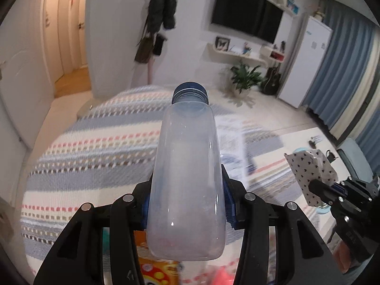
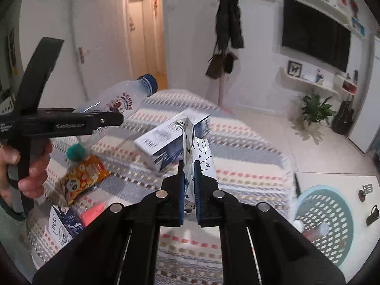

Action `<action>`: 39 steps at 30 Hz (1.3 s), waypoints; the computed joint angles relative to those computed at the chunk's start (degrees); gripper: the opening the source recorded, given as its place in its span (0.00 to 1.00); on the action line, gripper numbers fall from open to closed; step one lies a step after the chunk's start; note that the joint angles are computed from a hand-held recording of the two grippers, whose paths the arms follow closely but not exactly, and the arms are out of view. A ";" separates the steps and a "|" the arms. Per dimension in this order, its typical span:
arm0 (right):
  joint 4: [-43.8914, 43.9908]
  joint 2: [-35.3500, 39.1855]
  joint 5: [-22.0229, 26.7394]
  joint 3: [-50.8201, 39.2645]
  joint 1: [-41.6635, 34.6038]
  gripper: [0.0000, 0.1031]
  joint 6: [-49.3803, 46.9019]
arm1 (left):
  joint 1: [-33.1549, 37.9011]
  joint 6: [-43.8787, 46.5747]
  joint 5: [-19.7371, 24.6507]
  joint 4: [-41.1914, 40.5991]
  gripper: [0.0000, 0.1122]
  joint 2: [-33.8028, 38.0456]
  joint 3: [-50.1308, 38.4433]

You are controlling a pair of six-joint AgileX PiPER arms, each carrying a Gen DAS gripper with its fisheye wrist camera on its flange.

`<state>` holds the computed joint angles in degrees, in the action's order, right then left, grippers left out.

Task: Collect trash
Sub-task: 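Carry both items over the blue basket and open both tools to drop them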

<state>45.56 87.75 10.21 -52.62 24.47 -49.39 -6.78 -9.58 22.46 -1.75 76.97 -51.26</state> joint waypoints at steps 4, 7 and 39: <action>4.42 -3.41 0.74 1.01 -4.77 0.05 -3.94 | -7.19 -10.47 1.53 8.74 0.40 -0.52 -3.97; 9.43 -5.47 2.81 1.69 -9.96 0.05 -7.81 | -13.15 -18.33 3.80 15.82 0.40 2.04 -8.70; 14.05 24.13 21.51 -9.93 -55.05 0.06 -11.31 | -38.12 -20.97 22.47 7.34 0.40 60.53 -72.81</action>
<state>59.61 111.88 31.72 -62.56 -30.58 -60.70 -44.90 -30.56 44.93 5.59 137.51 -124.07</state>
